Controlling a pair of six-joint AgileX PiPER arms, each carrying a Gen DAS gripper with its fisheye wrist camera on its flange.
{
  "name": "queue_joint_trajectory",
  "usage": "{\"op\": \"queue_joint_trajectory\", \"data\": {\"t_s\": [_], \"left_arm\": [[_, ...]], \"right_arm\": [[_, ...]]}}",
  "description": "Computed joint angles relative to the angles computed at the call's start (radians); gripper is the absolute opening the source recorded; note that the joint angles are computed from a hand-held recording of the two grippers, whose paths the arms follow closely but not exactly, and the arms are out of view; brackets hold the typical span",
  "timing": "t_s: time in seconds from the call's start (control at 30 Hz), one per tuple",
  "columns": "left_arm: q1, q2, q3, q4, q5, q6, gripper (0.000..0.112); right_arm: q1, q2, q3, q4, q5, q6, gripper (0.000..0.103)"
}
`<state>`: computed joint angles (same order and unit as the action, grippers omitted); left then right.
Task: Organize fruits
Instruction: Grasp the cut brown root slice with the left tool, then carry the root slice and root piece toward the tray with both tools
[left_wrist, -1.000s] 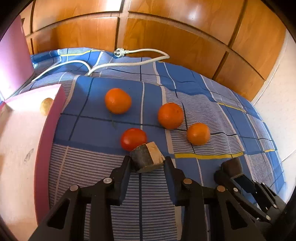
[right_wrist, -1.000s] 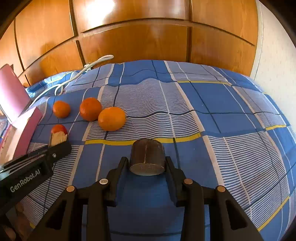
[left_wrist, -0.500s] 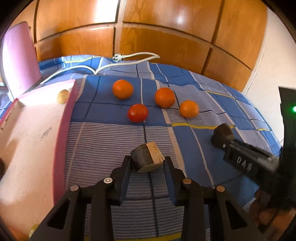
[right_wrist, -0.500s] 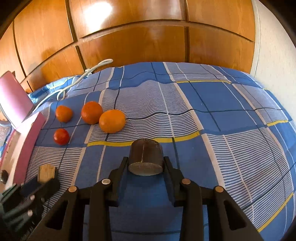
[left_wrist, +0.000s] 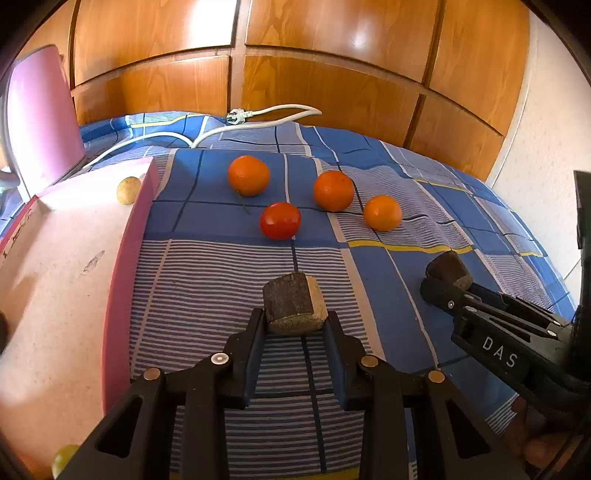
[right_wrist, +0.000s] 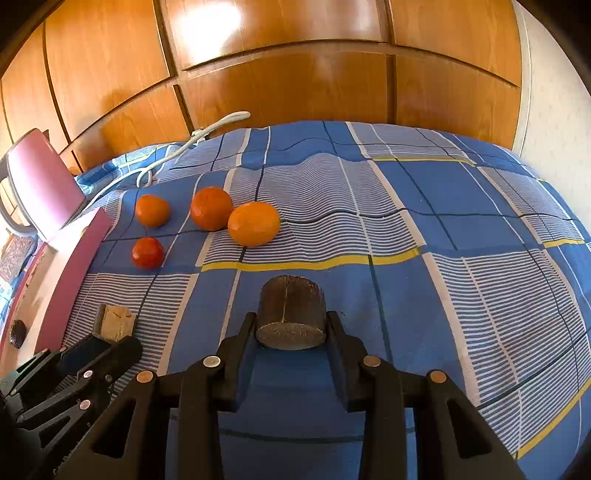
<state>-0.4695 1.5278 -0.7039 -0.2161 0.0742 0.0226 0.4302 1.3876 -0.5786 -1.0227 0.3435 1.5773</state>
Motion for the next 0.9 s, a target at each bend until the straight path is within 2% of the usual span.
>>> {"op": "queue_joint_trajectory", "data": {"t_s": [0.4, 0.57, 0.63, 0.9], "left_arm": [[-0.025, -0.015, 0.001, 0.449, 0.025, -0.424, 0.03], [-0.006, -0.054, 0.006, 0.187, 0.077, -0.166, 0.03], [-0.007, -0.07, 0.013, 0.195, 0.089, -0.174, 0.03], [0.011, -0.183, 0.044, 0.076, 0.134, -0.047, 0.03]], "right_arm": [[0.024, 0.002, -0.003, -0.027, 0.033, 0.025, 0.036], [0.078, -0.006, -0.005, -0.022, 0.084, 0.02, 0.036], [0.109, -0.014, 0.001, -0.028, 0.105, 0.036, 0.036], [0.202, -0.045, 0.017, -0.006, 0.148, 0.079, 0.036]]}}
